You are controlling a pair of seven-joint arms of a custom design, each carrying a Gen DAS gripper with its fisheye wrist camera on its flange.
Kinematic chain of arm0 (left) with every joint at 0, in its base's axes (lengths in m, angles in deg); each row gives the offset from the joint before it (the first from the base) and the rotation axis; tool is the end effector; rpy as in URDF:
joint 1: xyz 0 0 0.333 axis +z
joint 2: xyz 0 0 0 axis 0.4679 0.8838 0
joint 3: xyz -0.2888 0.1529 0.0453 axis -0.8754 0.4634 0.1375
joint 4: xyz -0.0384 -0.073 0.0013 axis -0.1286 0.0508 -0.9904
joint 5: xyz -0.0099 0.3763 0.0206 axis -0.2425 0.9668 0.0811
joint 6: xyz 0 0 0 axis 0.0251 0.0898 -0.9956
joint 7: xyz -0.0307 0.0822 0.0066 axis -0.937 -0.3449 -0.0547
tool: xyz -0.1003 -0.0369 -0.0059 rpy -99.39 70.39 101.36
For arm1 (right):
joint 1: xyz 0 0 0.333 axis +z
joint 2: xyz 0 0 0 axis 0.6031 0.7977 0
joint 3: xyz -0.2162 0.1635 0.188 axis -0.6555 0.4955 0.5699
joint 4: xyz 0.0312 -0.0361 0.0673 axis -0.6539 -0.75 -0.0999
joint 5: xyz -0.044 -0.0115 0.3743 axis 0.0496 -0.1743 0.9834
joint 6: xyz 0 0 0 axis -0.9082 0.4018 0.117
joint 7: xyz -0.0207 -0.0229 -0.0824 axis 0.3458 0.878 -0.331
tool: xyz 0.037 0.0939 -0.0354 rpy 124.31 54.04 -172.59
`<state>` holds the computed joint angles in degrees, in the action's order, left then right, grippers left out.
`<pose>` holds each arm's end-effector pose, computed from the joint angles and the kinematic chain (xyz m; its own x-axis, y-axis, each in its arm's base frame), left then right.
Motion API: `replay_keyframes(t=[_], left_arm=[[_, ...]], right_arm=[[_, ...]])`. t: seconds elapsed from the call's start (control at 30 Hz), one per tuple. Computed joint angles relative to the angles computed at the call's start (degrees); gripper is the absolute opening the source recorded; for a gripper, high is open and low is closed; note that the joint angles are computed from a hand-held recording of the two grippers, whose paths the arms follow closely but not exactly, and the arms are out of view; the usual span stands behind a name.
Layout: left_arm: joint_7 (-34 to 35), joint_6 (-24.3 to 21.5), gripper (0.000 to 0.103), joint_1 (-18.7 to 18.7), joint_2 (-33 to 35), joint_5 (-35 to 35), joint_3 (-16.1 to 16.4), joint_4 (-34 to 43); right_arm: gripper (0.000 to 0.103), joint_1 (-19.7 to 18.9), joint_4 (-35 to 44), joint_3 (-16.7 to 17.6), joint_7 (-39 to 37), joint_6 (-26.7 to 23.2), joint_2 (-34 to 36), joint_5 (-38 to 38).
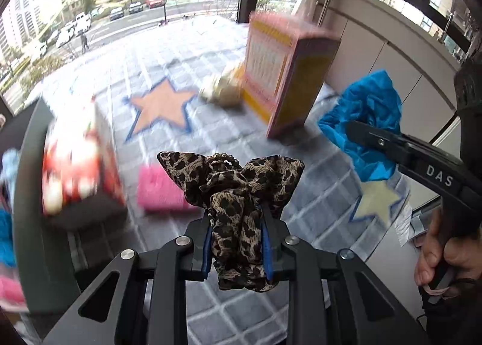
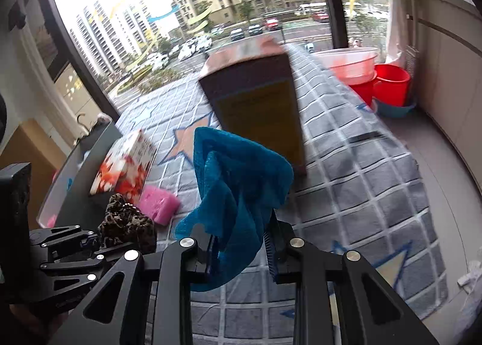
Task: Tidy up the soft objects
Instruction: 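Lift the scrunchie and blue cloth and carry both over the white box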
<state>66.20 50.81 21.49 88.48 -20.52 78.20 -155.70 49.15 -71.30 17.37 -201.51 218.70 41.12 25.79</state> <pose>0.5794 -0.1839 0.5087 -0.7900 -0.6058 0.0945 -0.5562 0.6434 -0.5260 0.4362 0.2156 0.5040 -0.3771 -0.8721 -0.3119 -0.5829 0.4852 -0.6518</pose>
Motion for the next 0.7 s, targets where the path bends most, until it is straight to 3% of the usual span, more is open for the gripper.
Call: replay_keyframes(t=[0.13, 0.3, 0.5, 0.7], left_arm=[[-0.94, -2.12, 0.025, -0.53, 1.80, -2.12, -0.88, 6.53], [-7.02, -0.43, 0.025, -2.70, 6.50, 3.18, -1.24, 14.83], [-15.00, -1.90, 0.025, -3.16, 11.70, 9.26, -0.71, 22.87], [-18.90, -2.66, 0.025, -2.18, 15.06, 12.76, 0.05, 27.49]], right_arm=[[0.027, -2.02, -1.02, -0.24, 1.12, -3.04, -4.58, -1.19], [0.027, -4.99, 1.88, -0.89, -0.65, -5.45, -5.76, -1.94], [0.027, -5.61, 9.61, -1.81, -3.89, -4.90, -0.08, -1.70], [0.027, -2.26, 18.36, -2.60, -7.24, -4.32, 8.29, -1.69]])
